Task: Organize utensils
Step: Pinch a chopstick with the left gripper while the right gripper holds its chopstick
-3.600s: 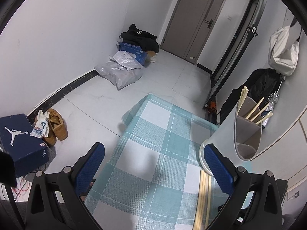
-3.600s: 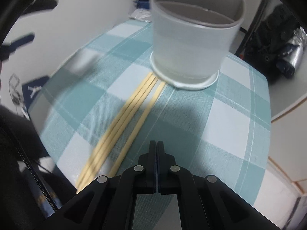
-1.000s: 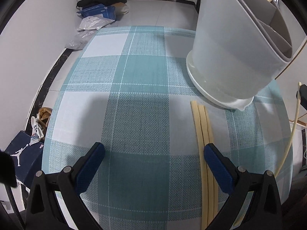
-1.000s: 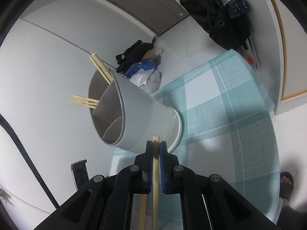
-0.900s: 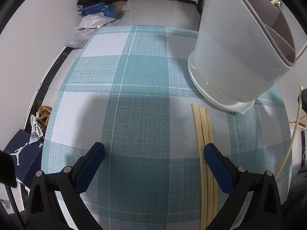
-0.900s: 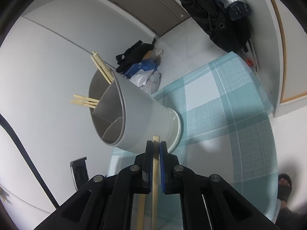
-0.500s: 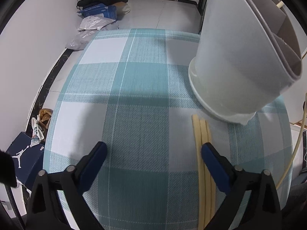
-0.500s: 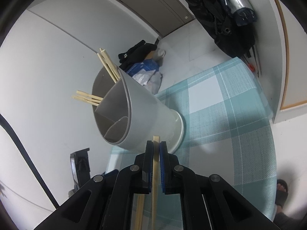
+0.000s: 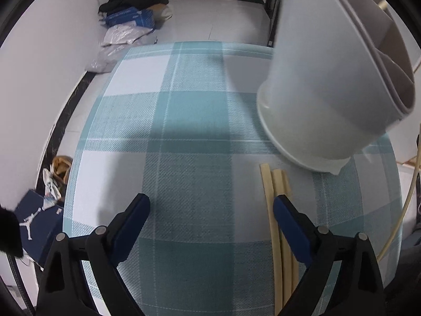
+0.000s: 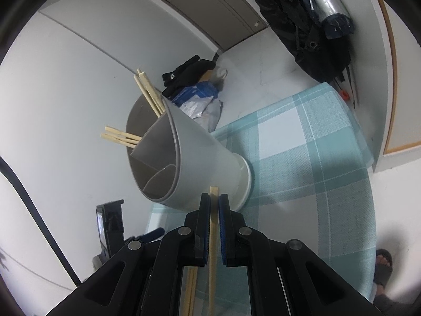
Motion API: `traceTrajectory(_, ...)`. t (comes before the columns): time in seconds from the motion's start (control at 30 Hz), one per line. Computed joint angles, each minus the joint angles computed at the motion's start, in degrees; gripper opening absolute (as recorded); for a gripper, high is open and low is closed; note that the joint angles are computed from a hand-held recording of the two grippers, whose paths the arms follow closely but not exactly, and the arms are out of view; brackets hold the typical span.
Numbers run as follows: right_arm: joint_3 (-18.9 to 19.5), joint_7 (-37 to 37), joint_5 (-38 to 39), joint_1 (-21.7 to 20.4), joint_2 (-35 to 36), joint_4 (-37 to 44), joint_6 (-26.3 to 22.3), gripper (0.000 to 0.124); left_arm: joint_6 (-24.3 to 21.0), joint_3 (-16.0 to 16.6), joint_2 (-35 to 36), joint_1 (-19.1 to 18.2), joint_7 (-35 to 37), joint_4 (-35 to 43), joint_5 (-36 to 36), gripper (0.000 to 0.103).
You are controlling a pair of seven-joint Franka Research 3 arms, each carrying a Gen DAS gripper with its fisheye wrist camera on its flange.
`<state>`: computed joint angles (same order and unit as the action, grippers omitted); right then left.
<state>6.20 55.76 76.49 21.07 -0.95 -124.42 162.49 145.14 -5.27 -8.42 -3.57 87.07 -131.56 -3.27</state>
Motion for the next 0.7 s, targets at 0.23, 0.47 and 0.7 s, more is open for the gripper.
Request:
traceTrajectory(0.23,0.0,0.7,-0.9,-0.1,0.2,0.2,-0.4,0.006,0.2,-0.6,0.5,0.0,-1.5,0.6,1.7,0.093)
traceTrajectory(0.47,0.1,1.2,-1.7,0.0,0.1,0.0,0.4,0.006,1.0,-1.2,1.3,-0.6,-2.4,1.2,4.2,0.086)
traceTrajectory(0.7,0.1,1.8,-2.8,0.1,0.1,0.0,0.8,0.006,2.9,-0.7,1.1,-1.2,0.4,1.1,0.6,0.03)
